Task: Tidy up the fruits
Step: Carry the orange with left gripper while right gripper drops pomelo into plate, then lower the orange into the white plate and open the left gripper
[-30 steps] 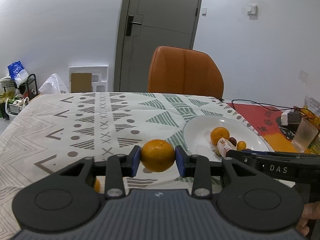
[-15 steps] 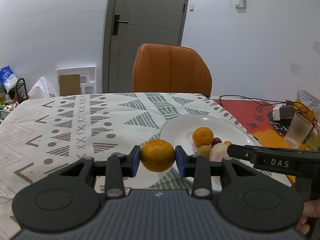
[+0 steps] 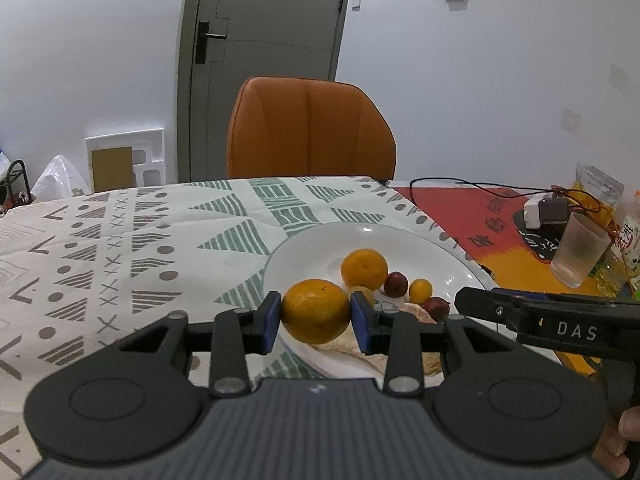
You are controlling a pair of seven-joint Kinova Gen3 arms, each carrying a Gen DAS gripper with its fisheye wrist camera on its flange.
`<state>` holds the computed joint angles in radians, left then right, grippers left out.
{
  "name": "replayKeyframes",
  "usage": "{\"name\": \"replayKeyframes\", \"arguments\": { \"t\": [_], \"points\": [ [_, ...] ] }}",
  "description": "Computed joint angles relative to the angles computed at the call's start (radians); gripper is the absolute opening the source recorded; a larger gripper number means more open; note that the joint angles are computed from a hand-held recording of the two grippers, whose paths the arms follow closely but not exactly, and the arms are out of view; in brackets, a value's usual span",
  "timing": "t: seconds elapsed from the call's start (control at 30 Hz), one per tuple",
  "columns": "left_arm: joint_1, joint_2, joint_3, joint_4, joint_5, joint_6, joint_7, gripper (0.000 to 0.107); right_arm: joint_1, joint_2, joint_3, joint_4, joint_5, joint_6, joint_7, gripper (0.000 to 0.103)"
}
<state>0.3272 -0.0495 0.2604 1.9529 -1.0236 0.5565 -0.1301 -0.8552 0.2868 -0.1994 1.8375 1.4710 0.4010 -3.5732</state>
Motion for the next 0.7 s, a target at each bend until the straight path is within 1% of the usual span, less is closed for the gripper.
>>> {"name": "replayKeyframes", "arguments": {
  "t": [0.03, 0.1, 0.23, 0.37, 0.43, 0.5, 0.7],
  "points": [
    [0.0, 0.003, 0.002, -0.001, -0.008, 0.003, 0.007, 0.037, 0.001, 0.0, 0.0, 0.001, -0.001, -0.001, -0.001, 0.049],
    [0.007, 0.01, 0.007, -0.006, -0.03, 0.026, 0.024, 0.04, 0.002, 0.0, 0.0, 0.002, -0.002, -0.002, -0.001, 0.052],
    [0.012, 0.006, -0.008, -0.011, 0.005, 0.031, -0.01, 0.04, 0.002, 0.002, 0.0, -0.002, 0.002, -0.012, -0.001, 0.053],
    [0.006, -0.007, -0.007, -0.006, 0.014, 0.056, -0.012, 0.042, -0.003, 0.011, -0.002, -0.013, 0.008, -0.02, -0.001, 0.053],
    [0.0, -0.02, -0.003, 0.001, 0.018, 0.068, -0.011, 0.046, -0.006, 0.016, -0.002, -0.02, 0.007, -0.025, 0.002, 0.054],
    [-0.008, -0.031, 0.005, 0.009, 0.017, 0.087, -0.003, 0.054, -0.01, 0.022, -0.002, -0.028, 0.002, -0.031, 0.012, 0.054],
    [-0.037, -0.066, 0.029, 0.036, 0.027, 0.122, 0.013, 0.068, -0.038, 0.037, 0.01, -0.053, -0.028, -0.037, 0.05, 0.061]
  ]
}}
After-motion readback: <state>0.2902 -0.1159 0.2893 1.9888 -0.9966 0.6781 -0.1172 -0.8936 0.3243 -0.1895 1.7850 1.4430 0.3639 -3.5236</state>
